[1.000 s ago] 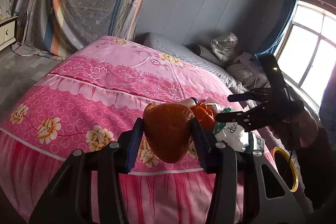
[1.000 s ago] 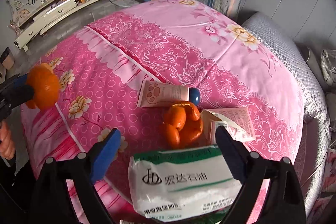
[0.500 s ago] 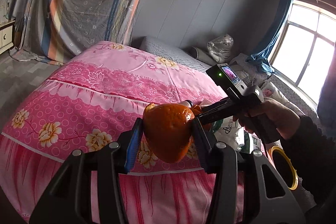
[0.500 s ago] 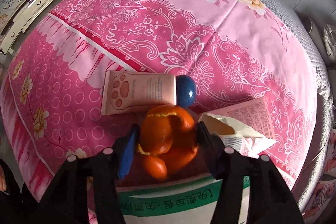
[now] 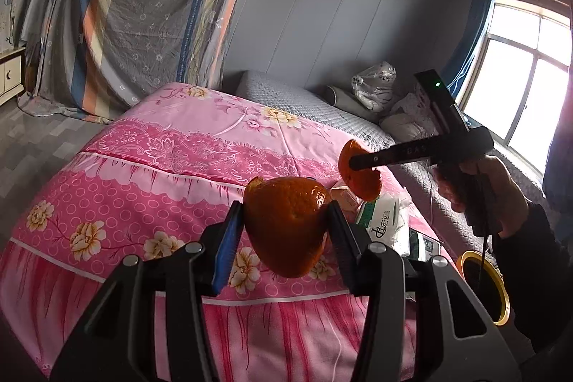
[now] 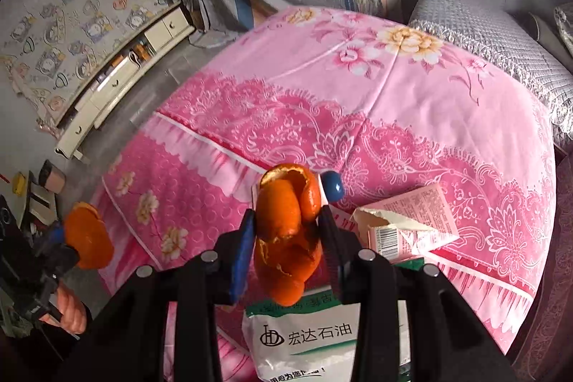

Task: Collect trash
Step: 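Grasp the orange peel on the bed with the right tool, then carry the orange left and peel right over the bin and release both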

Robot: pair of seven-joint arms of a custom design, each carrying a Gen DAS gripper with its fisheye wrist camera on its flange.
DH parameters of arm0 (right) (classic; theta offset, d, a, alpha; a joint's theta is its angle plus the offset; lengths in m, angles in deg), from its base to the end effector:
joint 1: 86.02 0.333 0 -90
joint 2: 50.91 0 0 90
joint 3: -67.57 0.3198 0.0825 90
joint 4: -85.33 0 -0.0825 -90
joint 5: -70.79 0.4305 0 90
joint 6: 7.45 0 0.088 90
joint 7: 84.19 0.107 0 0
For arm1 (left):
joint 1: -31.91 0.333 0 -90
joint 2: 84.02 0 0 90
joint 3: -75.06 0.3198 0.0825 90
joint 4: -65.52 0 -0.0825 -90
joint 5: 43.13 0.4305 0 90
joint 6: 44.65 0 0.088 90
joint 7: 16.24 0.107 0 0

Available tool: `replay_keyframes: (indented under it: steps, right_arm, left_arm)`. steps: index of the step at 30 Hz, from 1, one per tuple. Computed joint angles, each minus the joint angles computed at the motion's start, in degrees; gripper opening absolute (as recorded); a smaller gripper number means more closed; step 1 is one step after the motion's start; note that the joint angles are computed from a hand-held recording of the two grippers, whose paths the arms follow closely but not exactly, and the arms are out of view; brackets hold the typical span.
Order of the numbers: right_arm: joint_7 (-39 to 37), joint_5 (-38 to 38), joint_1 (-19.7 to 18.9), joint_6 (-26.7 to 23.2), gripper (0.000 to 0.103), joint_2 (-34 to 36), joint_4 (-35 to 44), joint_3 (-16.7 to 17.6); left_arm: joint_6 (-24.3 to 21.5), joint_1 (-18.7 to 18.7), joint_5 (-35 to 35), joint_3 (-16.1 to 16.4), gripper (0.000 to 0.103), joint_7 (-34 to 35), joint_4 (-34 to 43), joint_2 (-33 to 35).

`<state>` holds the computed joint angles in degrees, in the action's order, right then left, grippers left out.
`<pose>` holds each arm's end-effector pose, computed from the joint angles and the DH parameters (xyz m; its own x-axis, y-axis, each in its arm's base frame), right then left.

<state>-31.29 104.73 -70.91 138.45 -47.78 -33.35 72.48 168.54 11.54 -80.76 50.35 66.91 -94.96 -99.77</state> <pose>0.5964 0.2091 0.4275 0.5763 -0.7901 -0.2089 -0.7509 -0.4111 -0.5169 0.3527 -0.2385 0.3848 -0.1562 -0.9232 0.3512 -0.4866 -0.2375 -0.8408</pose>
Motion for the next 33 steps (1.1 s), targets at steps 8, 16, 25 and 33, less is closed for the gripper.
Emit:
replay_keyframes:
  steps: [8, 16, 25, 33]
  right_arm:
    - [-14.11, 22.13, -0.49, -4.29, 0.034, -9.04, -4.24, -3.48]
    - [-21.00, 30.26, -0.58, -12.54, 0.034, -18.19, -12.72, -8.30]
    - [-24.30, 33.74, -3.22, -16.21, 0.034, -29.39, -24.80, -13.77]
    - [-24.00, 32.96, -9.32, -12.82, 0.034, -38.62, -34.10, -19.26]
  left_arm:
    - [0.33, 0.63, -11.17, -5.49, 0.045, 9.91, 2.40, -1.51]
    - [0.28, -3.08, -16.30, -5.19, 0.045, 17.88, 6.19, -0.56]
    - [-0.25, -6.35, -16.93, -5.29, 0.045, 26.29, 13.99, 4.56]
    - [-1.93, -10.58, -11.20, -3.38, 0.046, 30.85, 22.09, 10.84]
